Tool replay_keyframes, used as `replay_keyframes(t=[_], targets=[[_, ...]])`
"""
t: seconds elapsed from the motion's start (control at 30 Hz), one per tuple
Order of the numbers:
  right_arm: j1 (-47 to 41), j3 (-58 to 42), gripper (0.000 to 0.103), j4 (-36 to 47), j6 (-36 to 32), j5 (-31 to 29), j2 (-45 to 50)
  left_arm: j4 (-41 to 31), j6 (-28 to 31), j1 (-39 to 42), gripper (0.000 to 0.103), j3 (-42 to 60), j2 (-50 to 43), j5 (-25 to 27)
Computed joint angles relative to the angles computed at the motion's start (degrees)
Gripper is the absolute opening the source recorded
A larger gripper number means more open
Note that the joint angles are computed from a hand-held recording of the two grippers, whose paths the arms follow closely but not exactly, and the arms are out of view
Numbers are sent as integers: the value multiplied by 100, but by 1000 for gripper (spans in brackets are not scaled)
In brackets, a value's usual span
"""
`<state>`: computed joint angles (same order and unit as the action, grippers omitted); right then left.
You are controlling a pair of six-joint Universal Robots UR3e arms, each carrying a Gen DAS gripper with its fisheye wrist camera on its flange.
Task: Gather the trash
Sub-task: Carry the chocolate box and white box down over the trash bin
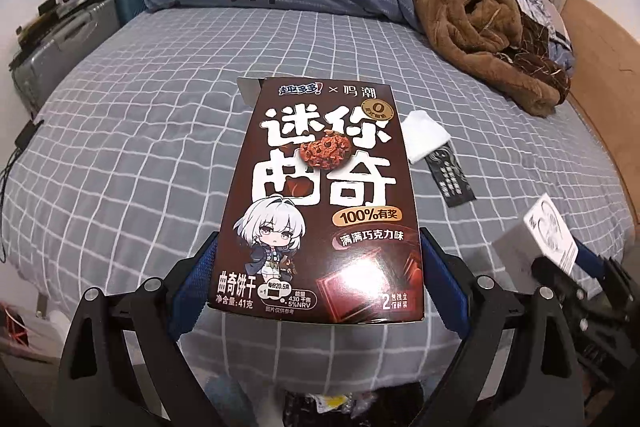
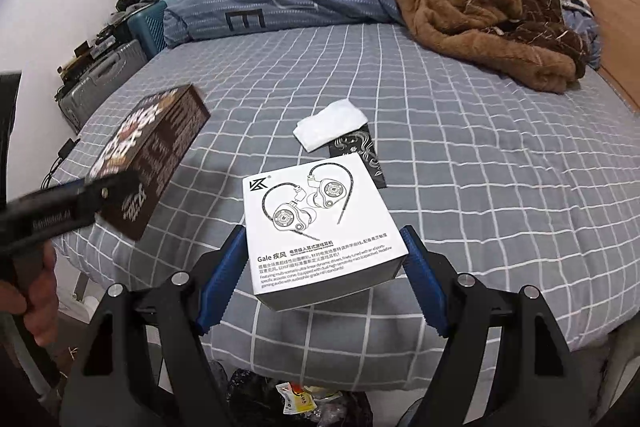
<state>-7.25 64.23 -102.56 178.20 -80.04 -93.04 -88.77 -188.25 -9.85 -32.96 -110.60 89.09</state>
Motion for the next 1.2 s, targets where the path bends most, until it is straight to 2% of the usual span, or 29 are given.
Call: replay_keyframes(t=[0.47, 1.2], targets=[[-99, 356, 73, 556, -7, -99, -1025, 406, -246, -315, 90, -1959, 1628, 61], [538, 1016, 73, 982, 348, -604, -2140, 200, -490, -735, 90, -3118, 2978, 323]])
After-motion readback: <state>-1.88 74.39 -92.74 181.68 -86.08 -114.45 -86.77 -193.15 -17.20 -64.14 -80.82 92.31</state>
